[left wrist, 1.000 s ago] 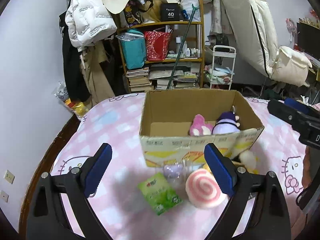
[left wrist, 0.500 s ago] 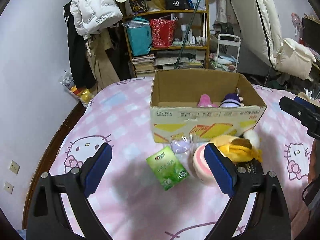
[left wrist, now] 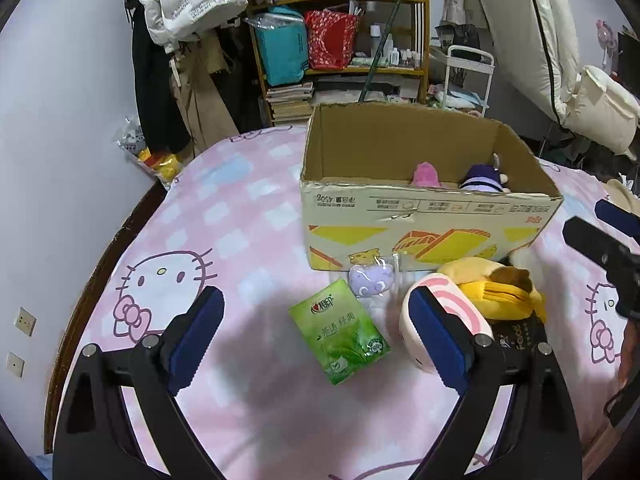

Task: Organize soft objects
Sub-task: 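Lower left tool onto green tissue pack while right tool lowers onto white pompom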

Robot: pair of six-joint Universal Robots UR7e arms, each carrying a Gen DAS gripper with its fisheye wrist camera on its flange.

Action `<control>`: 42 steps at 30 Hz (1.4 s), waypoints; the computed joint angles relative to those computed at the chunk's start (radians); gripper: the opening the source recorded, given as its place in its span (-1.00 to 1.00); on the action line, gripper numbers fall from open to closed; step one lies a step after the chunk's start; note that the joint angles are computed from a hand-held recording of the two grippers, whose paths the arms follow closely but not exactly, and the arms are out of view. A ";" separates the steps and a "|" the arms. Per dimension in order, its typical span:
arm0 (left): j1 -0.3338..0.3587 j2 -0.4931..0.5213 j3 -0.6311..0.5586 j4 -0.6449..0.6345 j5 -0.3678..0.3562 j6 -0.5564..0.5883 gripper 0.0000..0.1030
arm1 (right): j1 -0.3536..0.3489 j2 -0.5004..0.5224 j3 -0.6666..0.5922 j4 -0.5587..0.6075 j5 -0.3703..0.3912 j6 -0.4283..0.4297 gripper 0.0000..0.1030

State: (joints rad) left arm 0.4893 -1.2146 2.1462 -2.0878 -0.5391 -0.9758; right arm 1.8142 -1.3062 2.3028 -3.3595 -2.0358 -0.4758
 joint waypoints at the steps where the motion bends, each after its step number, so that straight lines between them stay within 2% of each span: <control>1: 0.007 0.002 -0.002 -0.003 -0.003 0.004 0.79 | -0.001 0.011 -0.004 -0.001 -0.006 -0.002 1.00; 4: 0.041 0.023 -0.013 -0.034 -0.023 0.042 0.79 | 0.000 0.039 -0.013 -0.005 -0.027 -0.003 1.00; 8: 0.080 0.044 -0.030 -0.038 -0.044 0.020 0.79 | -0.009 0.061 -0.031 0.017 -0.031 0.030 1.00; 21: 0.141 0.068 -0.049 -0.061 -0.100 0.031 0.79 | -0.048 0.076 -0.066 0.119 -0.101 0.129 0.96; 23: 0.147 0.073 -0.053 -0.065 -0.110 0.037 0.79 | -0.055 0.081 -0.075 0.150 -0.121 0.150 0.86; 25: 0.157 0.081 -0.059 -0.063 -0.121 0.043 0.79 | -0.070 0.077 -0.085 0.205 -0.111 0.177 0.66; 29: 0.171 0.097 -0.073 -0.050 -0.137 0.046 0.79 | -0.085 0.081 -0.095 0.241 -0.105 0.193 0.58; 31: 0.176 0.100 -0.074 -0.047 -0.139 0.045 0.79 | -0.094 0.080 -0.102 0.273 -0.093 0.205 0.37; 33: 0.183 0.101 -0.075 -0.044 -0.144 0.040 0.79 | -0.095 0.085 -0.106 0.293 -0.098 0.214 0.35; 35: 0.193 0.097 -0.071 -0.059 -0.161 0.044 0.77 | -0.105 0.075 -0.106 0.329 -0.070 0.236 0.32; 38: 0.215 0.094 -0.068 -0.101 -0.206 0.068 0.59 | -0.108 0.075 -0.111 0.352 -0.067 0.243 0.25; 42: 0.217 0.101 -0.068 -0.109 -0.202 0.083 0.47 | -0.122 0.077 -0.116 0.375 -0.053 0.256 0.25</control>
State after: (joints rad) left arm 0.7065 -1.1136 2.0780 -2.1965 -0.7408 -0.8923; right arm 1.6919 -1.2296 2.1867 -2.9844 -2.0885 -0.2195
